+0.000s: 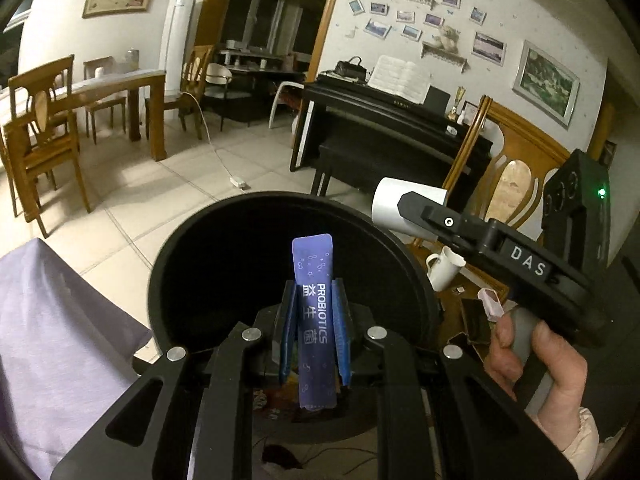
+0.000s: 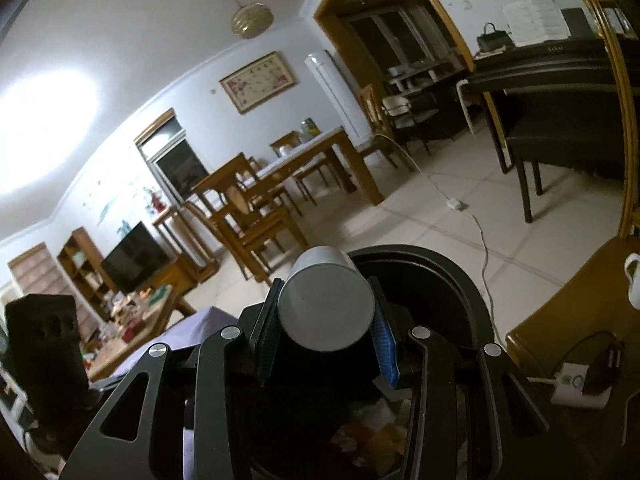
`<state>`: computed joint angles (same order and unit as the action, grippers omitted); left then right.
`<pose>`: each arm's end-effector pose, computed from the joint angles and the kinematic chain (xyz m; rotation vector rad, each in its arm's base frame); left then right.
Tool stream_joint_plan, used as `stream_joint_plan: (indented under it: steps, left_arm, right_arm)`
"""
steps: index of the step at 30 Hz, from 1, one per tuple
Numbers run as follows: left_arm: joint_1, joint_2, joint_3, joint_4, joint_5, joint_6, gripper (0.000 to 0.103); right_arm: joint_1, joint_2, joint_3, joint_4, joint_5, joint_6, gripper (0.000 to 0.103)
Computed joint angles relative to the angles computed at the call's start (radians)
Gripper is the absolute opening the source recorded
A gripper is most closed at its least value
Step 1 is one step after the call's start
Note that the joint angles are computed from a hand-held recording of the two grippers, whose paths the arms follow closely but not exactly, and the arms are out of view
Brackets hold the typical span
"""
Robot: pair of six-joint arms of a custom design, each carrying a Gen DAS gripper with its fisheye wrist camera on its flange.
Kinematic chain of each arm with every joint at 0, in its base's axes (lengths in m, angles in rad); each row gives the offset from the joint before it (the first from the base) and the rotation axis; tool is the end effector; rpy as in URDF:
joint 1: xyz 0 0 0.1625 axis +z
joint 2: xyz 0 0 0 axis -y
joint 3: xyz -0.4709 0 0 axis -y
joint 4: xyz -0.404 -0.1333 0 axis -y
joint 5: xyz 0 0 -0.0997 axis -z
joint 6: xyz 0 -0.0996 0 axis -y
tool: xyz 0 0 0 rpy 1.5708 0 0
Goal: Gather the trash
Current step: 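Carry the blue stick and white cylinder over the bin and release both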
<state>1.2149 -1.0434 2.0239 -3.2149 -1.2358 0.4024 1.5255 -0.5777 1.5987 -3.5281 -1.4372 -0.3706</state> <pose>-0.0528 -0.6187 0.2211 0.8393 2.5246 -0.9044 0.1127 -0.7501 0.0970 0.5346 -2.6861 1.3920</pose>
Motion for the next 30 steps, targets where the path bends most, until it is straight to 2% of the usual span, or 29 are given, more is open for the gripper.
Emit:
stream_joint_plan:
  steps: [14, 21, 22, 23, 24, 25, 26, 27, 30]
  left_arm:
    - [0.005, 0.018, -0.024, 0.033, 0.014, -0.005, 0.018]
    - [-0.002, 0.031, -0.04, 0.056, 0.041, -0.023, 0.022]
    - [-0.002, 0.03, -0.04, 0.059, 0.045, -0.024, 0.026]
    - [-0.004, 0.03, -0.039, 0.055, 0.056, -0.024, 0.033]
    - [-0.007, 0.031, -0.036, 0.045, 0.068, -0.024, 0.055]
    - [-0.012, 0.031, -0.028, 0.017, 0.085, -0.019, 0.08]
    - [-0.015, 0.029, -0.017, -0.02, 0.09, -0.009, 0.086]
    - [-0.017, 0.025, -0.008, -0.046, 0.089, 0.003, 0.088]
    - [-0.024, 0.003, 0.003, -0.048, 0.095, 0.007, 0.088]
  right_arm:
    - [-0.005, 0.049, -0.046, 0.035, -0.014, 0.014, 0.041]
    - [0.008, 0.057, -0.046, 0.054, -0.028, 0.03, 0.043]
    - [0.011, 0.057, -0.045, 0.056, -0.033, 0.031, 0.047]
    - [0.011, 0.055, -0.044, 0.06, -0.034, 0.03, 0.06]
    - [0.011, 0.055, -0.048, 0.062, -0.034, 0.038, 0.075]
    - [0.011, 0.055, -0.044, 0.052, -0.032, 0.05, 0.078]
    - [0.009, 0.055, -0.04, 0.041, -0.021, 0.059, 0.078]
    - [0.011, 0.055, -0.039, 0.041, -0.022, 0.059, 0.078]
    - [0.027, 0.057, -0.034, 0.037, -0.042, 0.038, 0.079]
